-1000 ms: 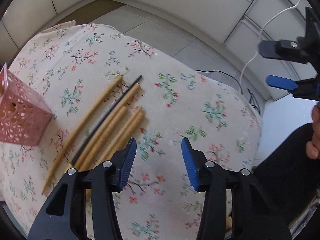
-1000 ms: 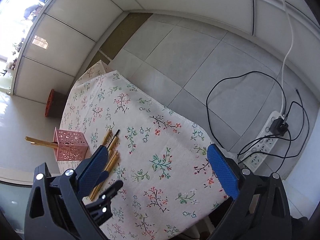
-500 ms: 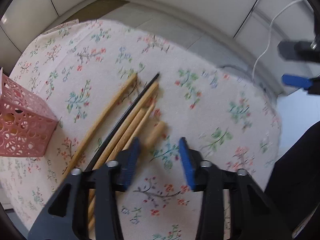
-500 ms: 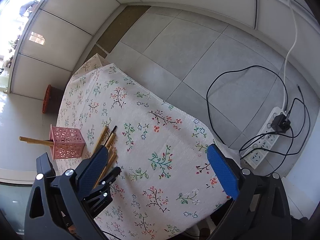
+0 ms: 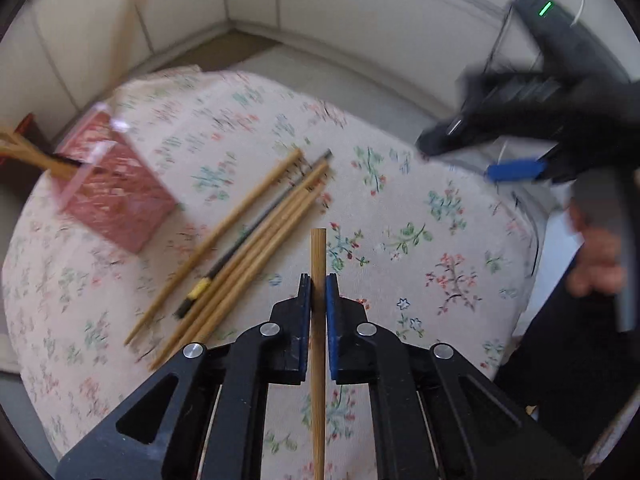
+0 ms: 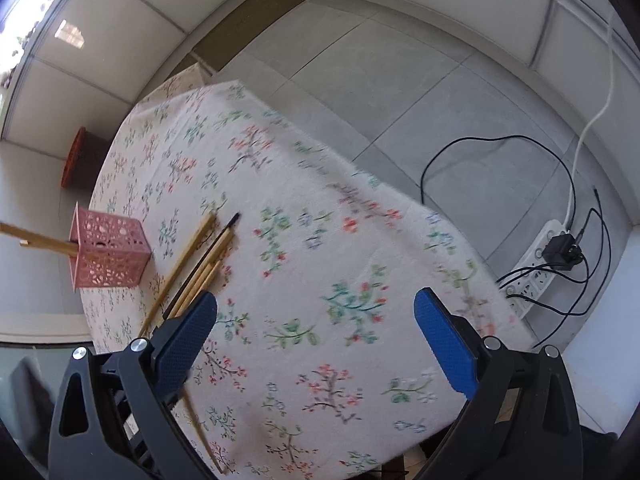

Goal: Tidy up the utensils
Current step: 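Lift the bamboo chopstick with the left tool while the right tool reaches toward the pile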

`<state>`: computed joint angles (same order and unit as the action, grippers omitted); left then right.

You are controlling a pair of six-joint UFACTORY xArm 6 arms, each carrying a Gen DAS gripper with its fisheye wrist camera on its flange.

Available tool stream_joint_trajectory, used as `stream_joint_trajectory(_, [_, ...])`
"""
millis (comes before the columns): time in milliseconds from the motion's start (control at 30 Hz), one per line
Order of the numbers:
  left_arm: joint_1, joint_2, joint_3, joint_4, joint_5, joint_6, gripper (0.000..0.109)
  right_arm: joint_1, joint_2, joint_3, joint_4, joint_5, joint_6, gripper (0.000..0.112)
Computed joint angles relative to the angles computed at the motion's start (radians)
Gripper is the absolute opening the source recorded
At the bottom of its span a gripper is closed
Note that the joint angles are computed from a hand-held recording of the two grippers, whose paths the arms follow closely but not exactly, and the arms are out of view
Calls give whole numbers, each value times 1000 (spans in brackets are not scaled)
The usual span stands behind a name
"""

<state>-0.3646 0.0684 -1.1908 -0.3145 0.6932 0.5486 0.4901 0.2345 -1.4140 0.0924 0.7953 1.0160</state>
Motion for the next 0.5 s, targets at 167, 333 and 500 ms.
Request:
stream_joint_trajectory(167, [56, -202, 139, -151, -72, 64, 7, 41, 165, -208, 20, 83, 51, 78])
stream_joint_trajectory(333, [98, -329, 235, -241, -113, 100, 7, 67, 304, -393, 12, 146, 143, 65])
stream_joint_trajectory(500, [132, -354, 237, -318, -113, 167, 7, 101, 489, -702, -110, 355, 208, 53])
